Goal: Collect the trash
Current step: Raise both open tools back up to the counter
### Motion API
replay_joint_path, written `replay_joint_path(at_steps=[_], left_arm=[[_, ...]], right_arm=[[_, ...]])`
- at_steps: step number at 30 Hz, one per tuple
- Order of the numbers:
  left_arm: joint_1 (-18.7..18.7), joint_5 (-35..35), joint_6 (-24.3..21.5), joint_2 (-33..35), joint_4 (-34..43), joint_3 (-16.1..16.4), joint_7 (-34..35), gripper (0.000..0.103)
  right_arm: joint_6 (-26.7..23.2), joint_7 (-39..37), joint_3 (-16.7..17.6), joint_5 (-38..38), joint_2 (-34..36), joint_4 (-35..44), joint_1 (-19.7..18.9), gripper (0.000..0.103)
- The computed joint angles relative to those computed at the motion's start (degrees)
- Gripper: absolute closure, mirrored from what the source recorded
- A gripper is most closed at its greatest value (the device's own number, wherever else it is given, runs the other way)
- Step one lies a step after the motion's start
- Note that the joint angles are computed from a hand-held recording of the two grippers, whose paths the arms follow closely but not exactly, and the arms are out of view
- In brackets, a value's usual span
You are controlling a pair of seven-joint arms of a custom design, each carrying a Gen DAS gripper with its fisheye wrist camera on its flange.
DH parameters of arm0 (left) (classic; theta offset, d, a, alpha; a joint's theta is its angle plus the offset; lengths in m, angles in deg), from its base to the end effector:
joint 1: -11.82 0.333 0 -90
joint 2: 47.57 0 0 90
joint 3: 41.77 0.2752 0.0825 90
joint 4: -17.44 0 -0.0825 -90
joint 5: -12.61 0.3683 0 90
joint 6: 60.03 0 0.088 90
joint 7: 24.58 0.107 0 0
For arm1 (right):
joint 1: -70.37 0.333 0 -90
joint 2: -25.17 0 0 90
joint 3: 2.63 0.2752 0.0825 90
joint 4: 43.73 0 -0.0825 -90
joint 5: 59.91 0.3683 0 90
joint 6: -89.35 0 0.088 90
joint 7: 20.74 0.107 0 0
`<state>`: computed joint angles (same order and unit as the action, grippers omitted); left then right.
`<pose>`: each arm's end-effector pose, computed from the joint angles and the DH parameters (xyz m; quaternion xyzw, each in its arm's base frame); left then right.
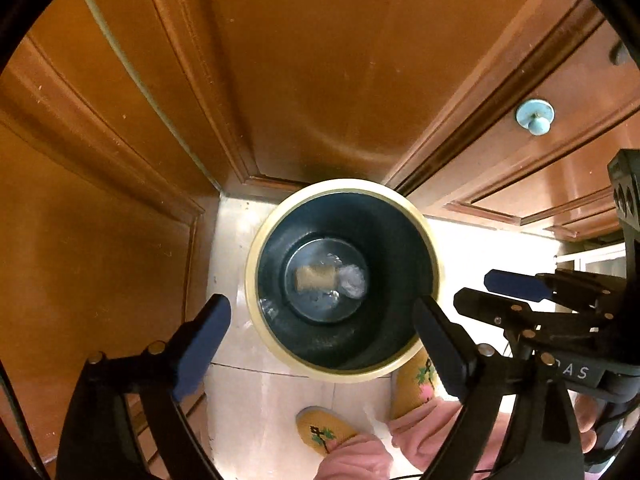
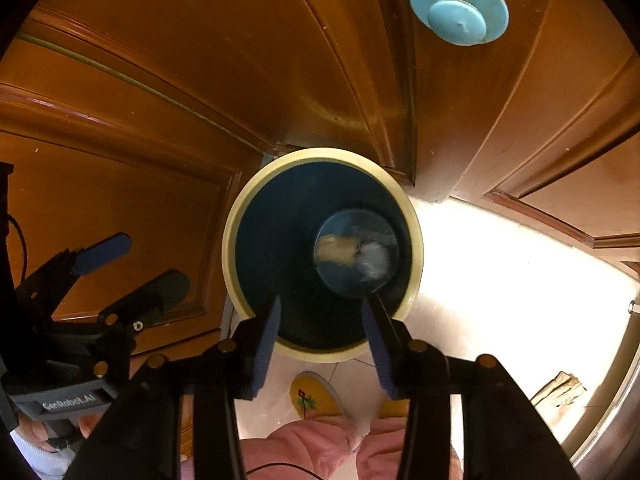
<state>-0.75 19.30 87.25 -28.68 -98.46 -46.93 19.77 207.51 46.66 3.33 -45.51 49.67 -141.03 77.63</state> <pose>0.5673 -0.1819 0.2810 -0.8293 0.5474 -0.1017 0.0472 0.6093 0.1514 0.3161 -0.8500 0.5094 0.1080 0.0790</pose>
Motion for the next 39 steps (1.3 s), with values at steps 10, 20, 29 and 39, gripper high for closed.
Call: replay_joint_path(at_steps=[10, 20, 29, 39], left_arm=[[0.97, -0.66, -0.99, -7.83, -3.66, -0.85, -1.49, 0.012], [3.32, -0.34, -12.75, -19.45, -0.79, -4.00, -1.37, 0.012], [4.55, 2.10, -25.66, -25.12, 10.31, -6.48, -1.78, 0.012], [4.35, 5.99, -36.90, -24.90, 27.01, -7.55, 1.17, 0.012]], right_arm=[[1.50, -1.21, 0.13, 3.02, -6.62, -3.37, -0.18, 0.060], [-8.18, 0.13, -1.72, 3.73, -15.64, 1.61, 1.44, 0.060], [-19.47, 2.28, -2.82, 4.89, -18.20, 16.33, 2.57, 0.060], [-32.63, 8.46, -2.43, 5.44, -10.33, 45.54, 1.69, 0.058]])
